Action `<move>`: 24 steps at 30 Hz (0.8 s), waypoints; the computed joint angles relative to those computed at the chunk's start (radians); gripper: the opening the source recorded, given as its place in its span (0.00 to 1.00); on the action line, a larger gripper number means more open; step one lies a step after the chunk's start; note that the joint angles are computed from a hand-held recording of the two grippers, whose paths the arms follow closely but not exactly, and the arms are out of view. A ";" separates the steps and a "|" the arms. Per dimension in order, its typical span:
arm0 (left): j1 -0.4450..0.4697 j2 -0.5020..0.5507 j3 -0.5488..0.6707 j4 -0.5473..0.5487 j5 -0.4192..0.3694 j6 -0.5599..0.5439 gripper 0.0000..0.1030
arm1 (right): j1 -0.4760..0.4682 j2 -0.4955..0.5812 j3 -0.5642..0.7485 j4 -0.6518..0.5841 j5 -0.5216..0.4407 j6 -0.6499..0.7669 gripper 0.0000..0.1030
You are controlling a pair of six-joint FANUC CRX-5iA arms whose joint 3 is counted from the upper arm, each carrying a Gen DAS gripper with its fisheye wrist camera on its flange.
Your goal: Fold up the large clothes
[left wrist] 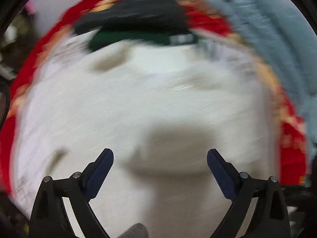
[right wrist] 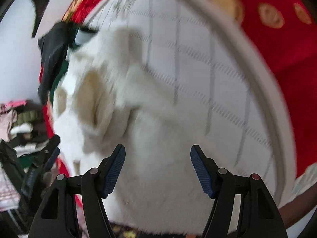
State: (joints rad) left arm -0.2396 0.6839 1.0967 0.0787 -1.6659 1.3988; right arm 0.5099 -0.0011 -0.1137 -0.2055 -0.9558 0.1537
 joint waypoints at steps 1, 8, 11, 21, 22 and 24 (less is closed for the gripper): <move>0.004 -0.044 -0.065 -0.074 0.012 -0.013 0.94 | 0.000 0.022 0.029 -0.045 -0.010 0.046 0.68; 0.049 -0.204 -0.401 -0.346 0.033 -0.077 0.94 | 0.031 0.299 0.312 -0.189 -0.081 0.296 0.68; 0.073 -0.250 -0.493 -0.325 0.071 -0.108 0.95 | 0.047 0.454 0.480 -0.182 -0.222 0.342 0.67; 0.150 -0.316 -0.605 -0.215 0.105 -0.117 0.95 | 0.135 0.497 0.549 0.131 -0.182 0.092 0.15; 0.156 -0.322 -0.611 -0.212 0.102 -0.119 0.95 | 0.137 0.516 0.577 0.138 -0.209 0.115 0.15; 0.164 -0.325 -0.604 -0.200 0.083 -0.126 0.95 | 0.105 0.607 0.699 0.009 -0.365 0.235 0.19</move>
State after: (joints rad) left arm -0.0758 0.3592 0.4926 -0.1212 -1.5827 1.2730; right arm 0.6149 0.6054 0.5850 -0.1962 -1.3206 0.3886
